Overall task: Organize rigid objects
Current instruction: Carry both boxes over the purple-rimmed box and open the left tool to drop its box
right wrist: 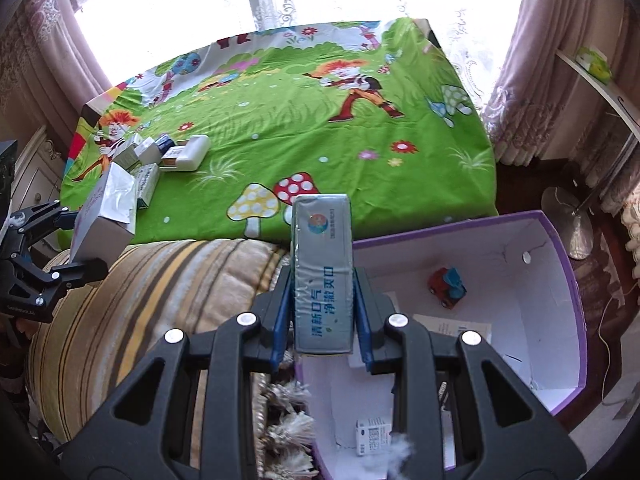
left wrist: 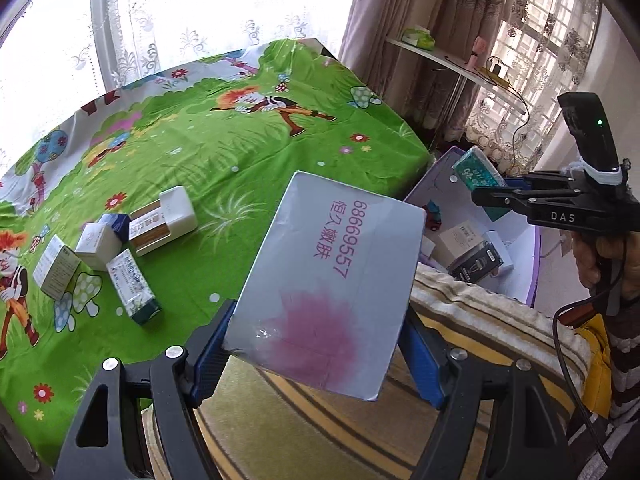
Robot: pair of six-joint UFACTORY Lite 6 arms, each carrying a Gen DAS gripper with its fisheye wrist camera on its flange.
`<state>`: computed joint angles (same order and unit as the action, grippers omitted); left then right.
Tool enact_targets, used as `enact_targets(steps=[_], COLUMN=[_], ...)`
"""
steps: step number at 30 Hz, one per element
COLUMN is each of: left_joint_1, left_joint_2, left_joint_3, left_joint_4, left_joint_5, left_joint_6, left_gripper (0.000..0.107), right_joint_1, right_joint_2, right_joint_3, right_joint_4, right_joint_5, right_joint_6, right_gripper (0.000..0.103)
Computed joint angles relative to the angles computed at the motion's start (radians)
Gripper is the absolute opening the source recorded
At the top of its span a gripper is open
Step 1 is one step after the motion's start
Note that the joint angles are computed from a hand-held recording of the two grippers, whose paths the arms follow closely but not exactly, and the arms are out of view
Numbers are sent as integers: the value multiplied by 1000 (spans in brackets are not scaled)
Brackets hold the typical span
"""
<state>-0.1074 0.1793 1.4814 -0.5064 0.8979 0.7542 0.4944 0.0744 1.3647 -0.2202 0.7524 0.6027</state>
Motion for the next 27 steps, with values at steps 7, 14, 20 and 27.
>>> enact_targets(steps=[7,14,20,27], left_joint_1=[-150,-311,-444,-556], left_joint_2=[17,57,114,216], left_joint_3=[17,73,137,244], left_joint_4=[15,20,63,105], left_joint_5=[-12,-6,3,36], left_joint_6=[-94,-181,-255,-309], left_gripper=[77,77,77,77], right_joint_1=[-125,-252,-351,-418], right_joint_2=[-190,-322,-399,-462], right_joint_3=[-217,-347,-410,-441], right_joint_4=[19,19,45,38], right_joint_5=[-14,-9,-11,3], right_joint_6=[-12,-34,-89,-112], right_gripper=[32,32,32,32])
